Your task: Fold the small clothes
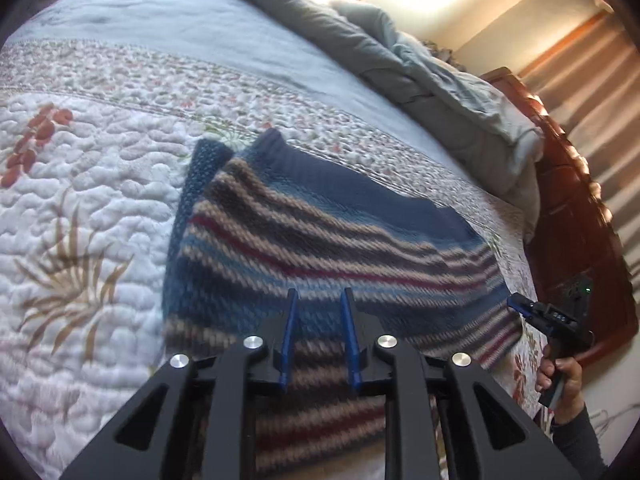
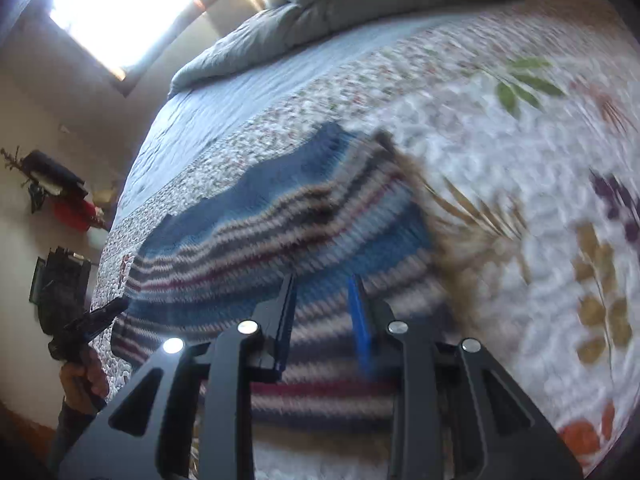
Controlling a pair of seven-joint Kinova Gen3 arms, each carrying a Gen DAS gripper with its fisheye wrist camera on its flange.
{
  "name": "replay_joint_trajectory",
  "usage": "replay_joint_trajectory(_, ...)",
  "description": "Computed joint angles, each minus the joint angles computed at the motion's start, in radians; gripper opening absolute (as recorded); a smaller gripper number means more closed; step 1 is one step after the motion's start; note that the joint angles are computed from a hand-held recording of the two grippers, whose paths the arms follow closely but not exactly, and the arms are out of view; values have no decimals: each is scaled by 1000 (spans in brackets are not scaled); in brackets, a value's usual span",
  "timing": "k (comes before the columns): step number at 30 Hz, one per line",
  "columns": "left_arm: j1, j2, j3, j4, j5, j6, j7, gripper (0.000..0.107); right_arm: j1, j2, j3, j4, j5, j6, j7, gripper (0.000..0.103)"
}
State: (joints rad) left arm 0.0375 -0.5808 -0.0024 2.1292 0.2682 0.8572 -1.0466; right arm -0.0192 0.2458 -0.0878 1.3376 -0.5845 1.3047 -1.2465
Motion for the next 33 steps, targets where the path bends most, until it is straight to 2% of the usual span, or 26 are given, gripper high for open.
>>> replay_joint_trajectory(1,-1,-19,14,3,-4,18,10,24,10,-9,9,30,7,-3,1,24)
replay_joint_trajectory(4,4,-33,30,19,-16,71,28,25,31,-2,22,92,-3,-30,2,22)
replay_joint_trajectory(7,32,-47,-40,91,41,34,-3,22,84,6,-20,106,-27,-34,-27,23)
replay_joint_trajectory(9,45,-68,-88,112,73,14,-26,22,152,-2,-98,92,-22,-23,-58,29)
replay_joint_trajectory(10,46,-81,-100,112,89,18,-26,27,191,-24,-144,93,-22,-17,-52,39)
replay_joint_trajectory(11,57,-96,-125,110,105,22,-39,41,225,-45,-190,97,-15,-15,-39,45)
replay_joint_trajectory(14,69,-123,-163,69,101,76,-81,69,293,-143,-329,131,24,-6,47,60)
replay_joint_trajectory(16,50,-115,-164,23,70,138,-95,76,303,-223,-422,175,68,-15,111,67)
replay_joint_trajectory(17,57,-105,-185,10,71,154,-109,78,295,-268,-468,204,94,-34,138,76)
replay_joint_trajectory(19,76,-76,-255,-5,97,191,-153,80,235,-359,-554,265,171,-108,166,86)
replay_joint_trajectory(21,61,-35,-303,-26,113,225,-185,82,185,-434,-647,311,253,-189,173,89)
replay_joint_trajectory(24,11,25,-305,-68,96,256,-206,85,111,-486,-786,357,375,-311,115,91)
replay_joint_trajectory(28,-1,77,-380,-66,172,243,-301,85,83,-414,-971,349,537,-375,-47,91)
replay_joint_trajectory(33,-19,198,-428,-70,233,250,-419,86,128,-336,-1193,339,741,-406,-216,91)
